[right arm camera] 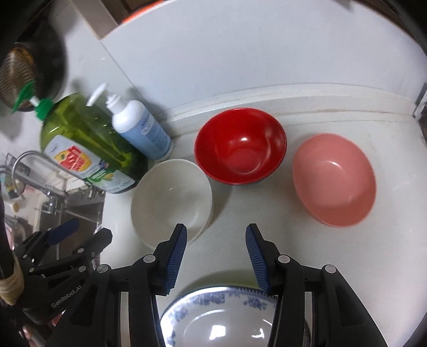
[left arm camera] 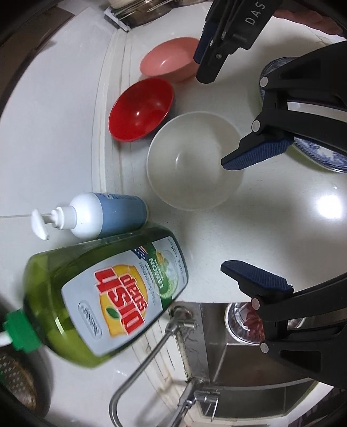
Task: Organize plates and bowls
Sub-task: 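Move both open grippers to the rim of the cream bowl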
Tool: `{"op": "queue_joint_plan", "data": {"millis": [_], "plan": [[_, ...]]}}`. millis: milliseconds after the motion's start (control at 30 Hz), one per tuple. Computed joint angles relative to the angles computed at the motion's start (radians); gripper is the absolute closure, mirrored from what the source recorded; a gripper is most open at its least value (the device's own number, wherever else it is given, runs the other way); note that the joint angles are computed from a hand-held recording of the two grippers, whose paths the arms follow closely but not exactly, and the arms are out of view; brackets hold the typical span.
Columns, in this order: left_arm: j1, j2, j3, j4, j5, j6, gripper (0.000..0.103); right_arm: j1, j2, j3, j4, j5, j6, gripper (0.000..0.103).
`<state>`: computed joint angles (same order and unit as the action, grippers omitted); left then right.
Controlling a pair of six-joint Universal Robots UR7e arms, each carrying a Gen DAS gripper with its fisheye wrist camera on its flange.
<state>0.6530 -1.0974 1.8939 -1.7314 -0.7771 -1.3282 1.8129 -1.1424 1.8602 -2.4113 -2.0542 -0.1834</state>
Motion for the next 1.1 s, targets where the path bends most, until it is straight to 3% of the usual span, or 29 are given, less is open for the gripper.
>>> {"op": "queue_joint_plan", "data": {"millis": [133, 233, 700, 900, 967, 1100], "plan": [[0.043, 0.016, -0.001, -0.059, -0.009, 0.067, 0.038, -0.010, 0.047, -0.026, -0.002, -0.009, 0.022, 0.056], [0.071, 0.032, 0.001, -0.123, -0.016, 0.122, 0.038, -0.020, 0.073, -0.044, 0.010, 0.003, 0.046, 0.062], [0.144, 0.071, -0.015, -0.196, -0.017, 0.162, 0.058, -0.032, 0.165, -0.089, 0.009, -0.036, 0.064, 0.072], [0.170, 0.080, -0.021, -0.211, -0.036, 0.176, 0.075, -0.033, 0.193, -0.111, 0.028, -0.047, 0.066, 0.078], [0.177, 0.081, -0.020, -0.210, -0.046, 0.182, 0.086, -0.033, 0.201, -0.114, 0.024, -0.057, 0.063, 0.081], [0.182, 0.083, -0.012, -0.244, -0.062, 0.205, 0.091, -0.034, 0.212, -0.116, 0.009, -0.068, 0.051, 0.089]]}}
